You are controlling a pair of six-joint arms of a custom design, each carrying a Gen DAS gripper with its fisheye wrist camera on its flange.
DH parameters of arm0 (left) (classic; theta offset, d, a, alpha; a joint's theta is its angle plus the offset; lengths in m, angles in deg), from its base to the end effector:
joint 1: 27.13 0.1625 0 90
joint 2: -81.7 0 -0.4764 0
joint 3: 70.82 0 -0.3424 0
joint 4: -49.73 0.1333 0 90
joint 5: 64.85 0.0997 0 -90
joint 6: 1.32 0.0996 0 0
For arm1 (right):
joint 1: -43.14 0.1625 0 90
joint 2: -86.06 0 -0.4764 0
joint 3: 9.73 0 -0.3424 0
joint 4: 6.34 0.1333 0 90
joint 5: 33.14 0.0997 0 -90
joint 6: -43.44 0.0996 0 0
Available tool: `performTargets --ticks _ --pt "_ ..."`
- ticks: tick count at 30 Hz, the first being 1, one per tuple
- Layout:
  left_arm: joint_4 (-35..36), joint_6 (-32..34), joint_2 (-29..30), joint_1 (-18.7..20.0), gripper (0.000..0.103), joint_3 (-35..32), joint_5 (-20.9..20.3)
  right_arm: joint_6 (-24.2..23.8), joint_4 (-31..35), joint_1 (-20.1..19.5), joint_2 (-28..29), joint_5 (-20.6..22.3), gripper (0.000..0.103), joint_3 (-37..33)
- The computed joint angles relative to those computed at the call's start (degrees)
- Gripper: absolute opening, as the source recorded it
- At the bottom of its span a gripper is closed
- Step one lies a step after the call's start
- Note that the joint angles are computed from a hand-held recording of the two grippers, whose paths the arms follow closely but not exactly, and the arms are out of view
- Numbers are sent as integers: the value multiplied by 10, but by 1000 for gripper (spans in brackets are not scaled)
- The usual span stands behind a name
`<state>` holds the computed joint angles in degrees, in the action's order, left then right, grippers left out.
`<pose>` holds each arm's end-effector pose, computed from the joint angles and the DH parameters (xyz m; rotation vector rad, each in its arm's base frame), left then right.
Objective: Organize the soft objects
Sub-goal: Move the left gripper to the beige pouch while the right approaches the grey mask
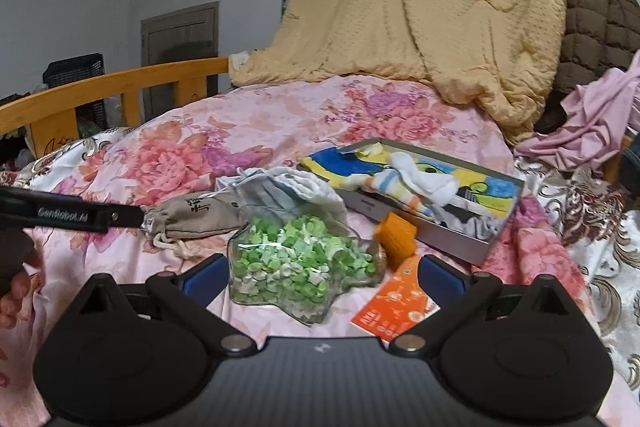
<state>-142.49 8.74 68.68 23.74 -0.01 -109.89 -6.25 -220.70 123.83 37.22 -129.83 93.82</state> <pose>-0.3262 -0.7237 -0.0004 0.6099 2.2757 -1.1596 0.0168 -0.6501 0.3008 0.6604 -2.0494 1.2407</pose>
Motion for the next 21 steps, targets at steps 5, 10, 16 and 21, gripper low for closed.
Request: performTargets --ticks 5,10,16,21 --pt "-4 11 12 17 102 -29 -7 -5 -4 -2 19 19 102 -18" --pt "4 67 26 34 102 -73 -41 -19 -12 -2 40 33 102 -41" --pt "43 120 39 52 102 -117 -103 -46 7 5 83 14 102 -106" --pt "83 160 44 62 97 -135 -127 -61 36 7 112 20 102 -161"
